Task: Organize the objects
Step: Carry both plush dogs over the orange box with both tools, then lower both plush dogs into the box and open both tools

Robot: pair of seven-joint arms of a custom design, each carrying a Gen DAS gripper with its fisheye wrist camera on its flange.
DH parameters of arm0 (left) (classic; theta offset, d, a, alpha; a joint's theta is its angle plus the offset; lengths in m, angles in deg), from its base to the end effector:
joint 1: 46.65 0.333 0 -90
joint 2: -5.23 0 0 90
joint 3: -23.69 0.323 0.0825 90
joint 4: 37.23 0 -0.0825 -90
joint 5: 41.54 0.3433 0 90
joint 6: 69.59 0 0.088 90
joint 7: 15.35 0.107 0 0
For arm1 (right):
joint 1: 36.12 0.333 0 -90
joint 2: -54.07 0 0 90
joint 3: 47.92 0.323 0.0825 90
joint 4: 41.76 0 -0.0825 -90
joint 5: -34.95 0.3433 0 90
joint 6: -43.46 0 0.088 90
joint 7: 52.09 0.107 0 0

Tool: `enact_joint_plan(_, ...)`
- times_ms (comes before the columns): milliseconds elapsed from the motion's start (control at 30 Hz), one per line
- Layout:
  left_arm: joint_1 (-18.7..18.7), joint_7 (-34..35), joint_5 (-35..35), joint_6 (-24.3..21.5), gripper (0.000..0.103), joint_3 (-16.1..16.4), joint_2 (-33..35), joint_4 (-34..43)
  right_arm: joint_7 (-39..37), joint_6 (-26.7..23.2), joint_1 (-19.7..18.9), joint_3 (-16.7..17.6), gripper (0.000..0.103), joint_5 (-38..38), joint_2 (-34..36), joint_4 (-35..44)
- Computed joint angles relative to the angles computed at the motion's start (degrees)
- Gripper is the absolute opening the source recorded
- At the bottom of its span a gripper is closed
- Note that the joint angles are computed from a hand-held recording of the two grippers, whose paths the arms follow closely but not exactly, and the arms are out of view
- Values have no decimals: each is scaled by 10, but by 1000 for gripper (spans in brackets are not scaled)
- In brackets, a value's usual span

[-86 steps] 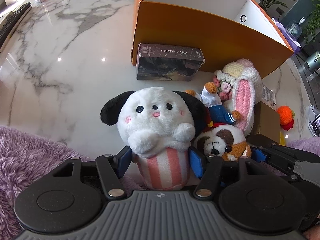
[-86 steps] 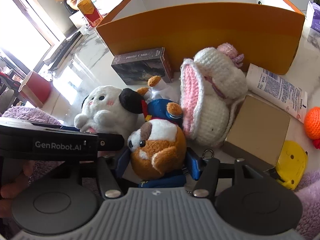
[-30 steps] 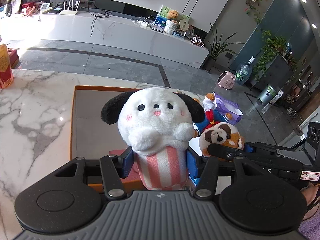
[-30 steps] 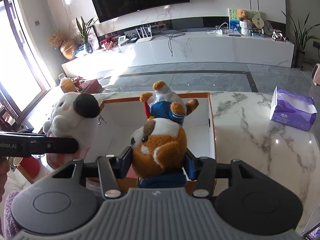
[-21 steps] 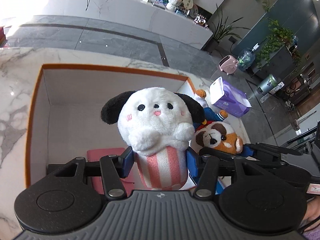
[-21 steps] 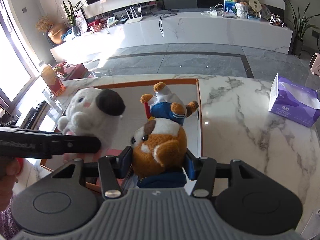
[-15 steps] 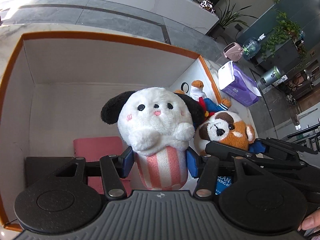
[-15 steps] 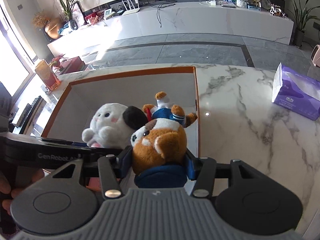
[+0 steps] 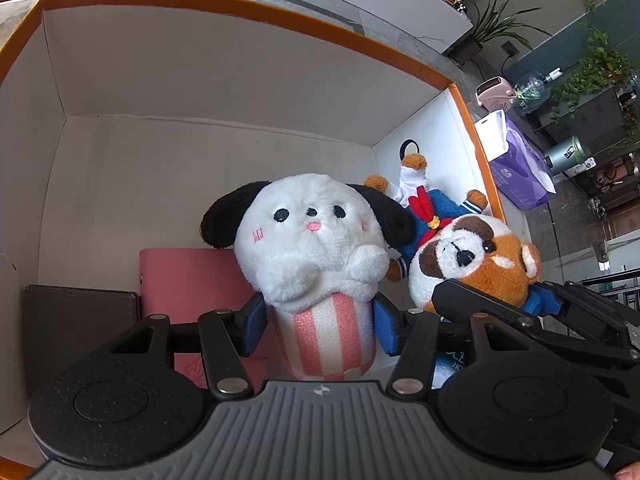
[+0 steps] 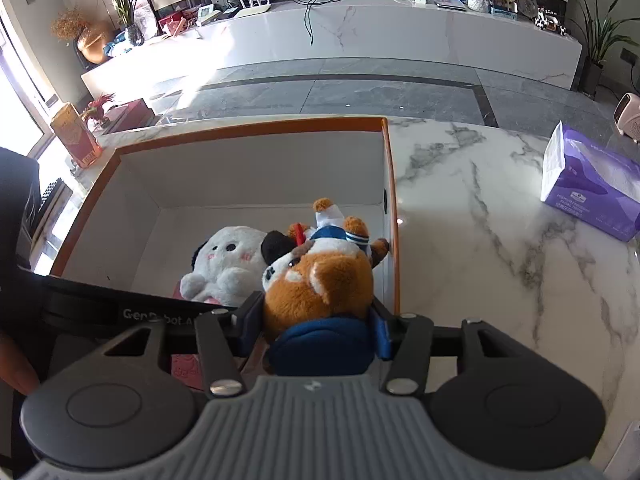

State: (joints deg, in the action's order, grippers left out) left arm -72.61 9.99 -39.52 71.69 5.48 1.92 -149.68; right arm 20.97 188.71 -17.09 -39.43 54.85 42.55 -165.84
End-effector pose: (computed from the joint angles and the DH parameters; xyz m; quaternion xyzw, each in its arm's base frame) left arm 0.3896 -0.3844 0.5802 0.7825 -0.5581 0.2753 0.0222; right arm 0.4401 0.2311 0.5662 -0.8323 0.4643 -0.0853 0.2905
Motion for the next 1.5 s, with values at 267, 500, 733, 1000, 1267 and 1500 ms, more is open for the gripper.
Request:
enact_joint_plan(267, -1, 8, -4, -20, 67, -1, 2, 8, 0, -40, -3, 0, 58, -28, 14, 30)
enact_joint_plan(500, -1, 8, -5, -17, 69, 1, -16, -3, 14, -56, -4, 1, 60, -52, 21, 44)
enact_joint_plan(733, -4, 17, -7, -8, 37, 6, -27, -15, 26, -23, -3, 8, 62, -65, 1, 17)
enact_joint_plan(1000, -5, 10, 3, -10, 29, 0, -13, 0, 14, -26, -1, 11, 46, -83, 14, 28)
enact_joint_plan(1267, -6, 2, -3, 6, 30, 1, -19, -14, -2, -164, -1, -6, 44, -81, 50, 106)
enact_joint_plan(1500, -7, 4, -14, 23, 30, 4, -23, -27, 4, -240, 12, -1, 44, -139, 83, 161)
